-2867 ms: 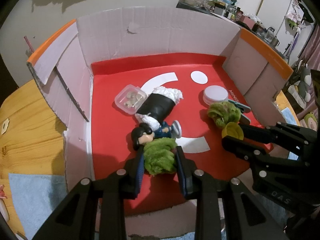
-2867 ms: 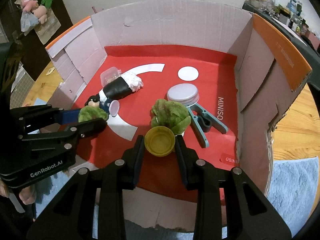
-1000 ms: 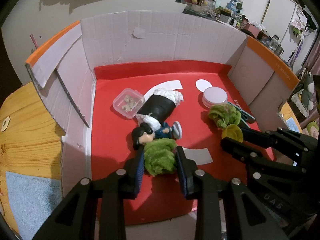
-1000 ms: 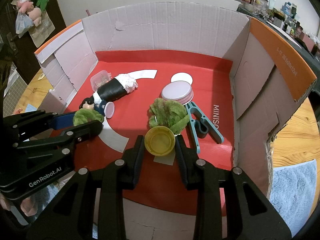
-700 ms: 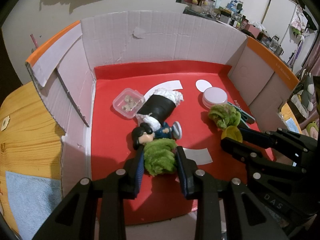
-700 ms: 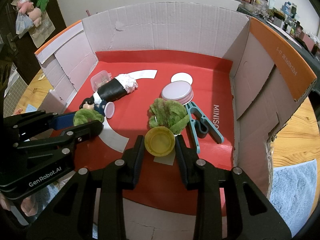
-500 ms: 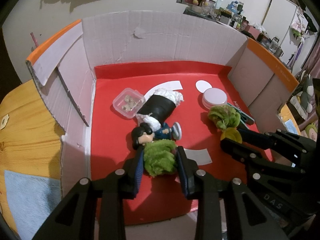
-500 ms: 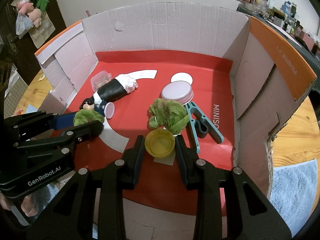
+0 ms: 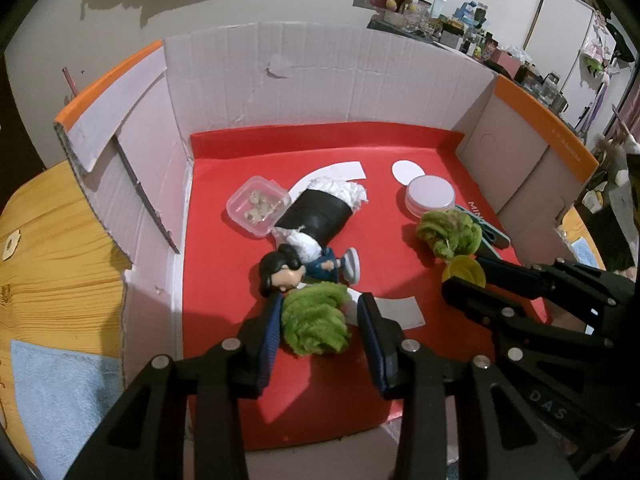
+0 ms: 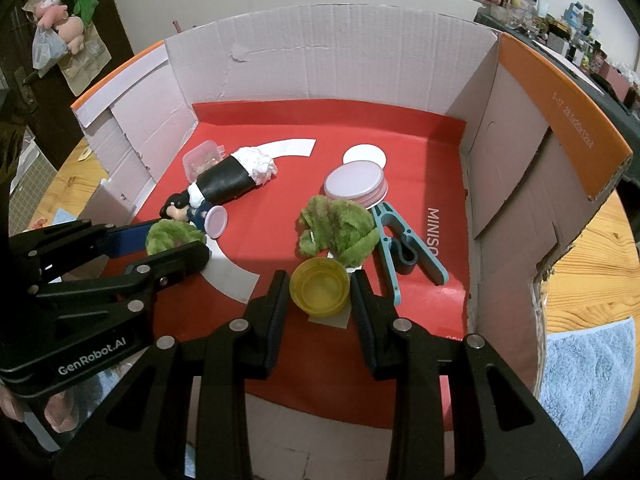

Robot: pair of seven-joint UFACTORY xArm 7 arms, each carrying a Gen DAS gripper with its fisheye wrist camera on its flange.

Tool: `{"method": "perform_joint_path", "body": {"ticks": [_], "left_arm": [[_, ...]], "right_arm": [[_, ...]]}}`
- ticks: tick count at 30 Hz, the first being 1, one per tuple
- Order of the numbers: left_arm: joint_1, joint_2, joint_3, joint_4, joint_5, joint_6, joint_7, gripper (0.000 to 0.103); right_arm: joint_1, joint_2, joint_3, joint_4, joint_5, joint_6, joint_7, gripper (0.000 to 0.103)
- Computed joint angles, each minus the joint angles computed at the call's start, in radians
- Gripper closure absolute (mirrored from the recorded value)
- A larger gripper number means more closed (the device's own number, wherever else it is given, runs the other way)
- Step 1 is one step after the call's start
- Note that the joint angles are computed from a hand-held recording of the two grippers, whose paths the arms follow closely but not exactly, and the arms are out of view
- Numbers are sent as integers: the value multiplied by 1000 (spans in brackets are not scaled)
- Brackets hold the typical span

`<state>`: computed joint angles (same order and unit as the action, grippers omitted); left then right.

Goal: Organize objects
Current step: 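Open the left tool to release the green object while the right tool releases the yellow cap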

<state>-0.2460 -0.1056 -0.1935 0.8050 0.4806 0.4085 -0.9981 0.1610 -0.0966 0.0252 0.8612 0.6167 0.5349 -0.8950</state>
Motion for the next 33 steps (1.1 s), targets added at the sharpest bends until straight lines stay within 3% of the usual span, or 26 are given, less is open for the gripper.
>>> {"method": "perform_joint_path", "body": {"ticks": [14, 15, 18, 33], "left_arm": [[5, -1, -1, -6, 23, -1, -30, 60], [5, 0, 0, -5, 22, -1, -26, 59], [6, 0, 0, -4, 26, 3, -27, 56], [8, -11, -8, -10, 43, 13, -43, 56]], "right_arm": [[4, -4, 3, -8, -6, -8, 3, 72], [5, -5, 3, -9, -5, -8, 2, 70], [9, -11, 3, -15, 2, -3, -9, 50], [15, -16, -3, -23, 2, -14, -15, 50]]}}
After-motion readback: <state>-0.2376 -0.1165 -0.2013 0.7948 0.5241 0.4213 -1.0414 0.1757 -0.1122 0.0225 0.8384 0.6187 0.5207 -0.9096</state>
